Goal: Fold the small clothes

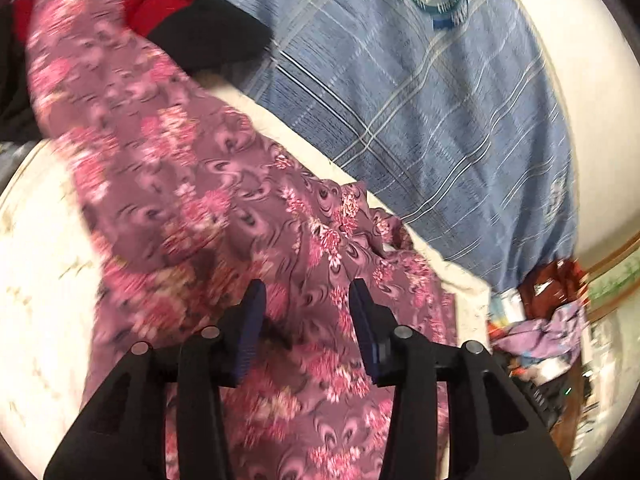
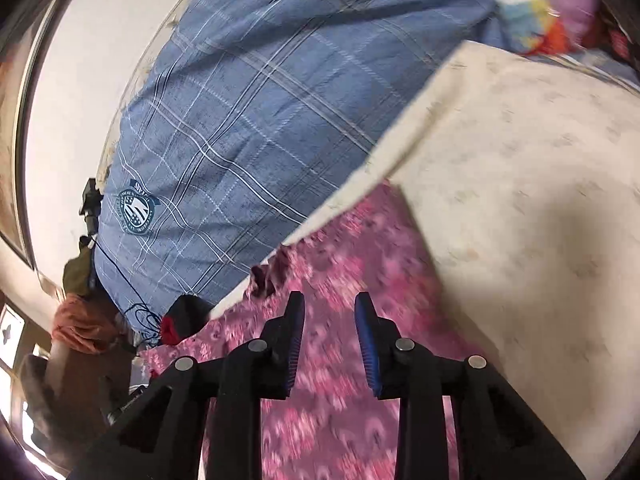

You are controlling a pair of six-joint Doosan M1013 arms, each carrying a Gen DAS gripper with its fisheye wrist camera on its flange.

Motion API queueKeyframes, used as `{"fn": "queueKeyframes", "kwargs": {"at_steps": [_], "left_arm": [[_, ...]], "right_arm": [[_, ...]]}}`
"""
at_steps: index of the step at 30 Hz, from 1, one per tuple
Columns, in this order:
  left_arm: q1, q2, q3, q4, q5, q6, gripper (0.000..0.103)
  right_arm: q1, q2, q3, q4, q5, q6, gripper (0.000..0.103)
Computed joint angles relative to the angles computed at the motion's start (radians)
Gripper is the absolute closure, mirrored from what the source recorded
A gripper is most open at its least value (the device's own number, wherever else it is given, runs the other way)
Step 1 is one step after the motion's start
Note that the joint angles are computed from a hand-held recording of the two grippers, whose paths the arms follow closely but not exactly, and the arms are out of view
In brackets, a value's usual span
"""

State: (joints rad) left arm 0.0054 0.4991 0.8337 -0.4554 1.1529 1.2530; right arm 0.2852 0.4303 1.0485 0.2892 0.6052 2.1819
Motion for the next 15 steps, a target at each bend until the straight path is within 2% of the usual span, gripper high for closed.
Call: {"fn": "queueKeyframes", "kwargs": {"at_steps": [4,5,6,7,8,10,12,15], "left_arm": [[-0.032,0.068,-0.084,0.109,0.107,0.008,0.059],[-0.036,0.076,-0.083,0.12,0.117,0.009,0.059],[-0.037,0.063,-0.052,0.122,0.075,0.034,0.059],[-0.039,0.053,-0.035,0.126,0.052,0.052,0.058],[-0.039,0.052,-0.033,0.124,0.052,0.063,0.056],[-0.04,0.047,-0.022,0.117,0.036,0.078,0.052],[-0.046,0.047,-0.025,0.135,0.038,0.079,0.05],[-0.057,0.056,-0.044,0.172,0.055,0.081,0.049]], "right_arm": [[0.004,0.097,-0.127,-0.061,0.108,0.015,0.073],[0.005,0.117,-0.149,-0.076,0.144,0.023,0.072],[0.007,0.136,-0.173,-0.093,0.188,0.021,0.073],[0.016,0.145,-0.173,-0.13,0.18,-0.004,0.075],[0.034,0.134,-0.149,-0.22,0.124,-0.062,0.075],[0.051,0.135,-0.149,-0.288,0.127,-0.068,0.07],[0.051,0.139,-0.154,-0.267,0.132,-0.093,0.061],[0.047,0.129,-0.134,-0.237,0.105,-0.111,0.06]]}}
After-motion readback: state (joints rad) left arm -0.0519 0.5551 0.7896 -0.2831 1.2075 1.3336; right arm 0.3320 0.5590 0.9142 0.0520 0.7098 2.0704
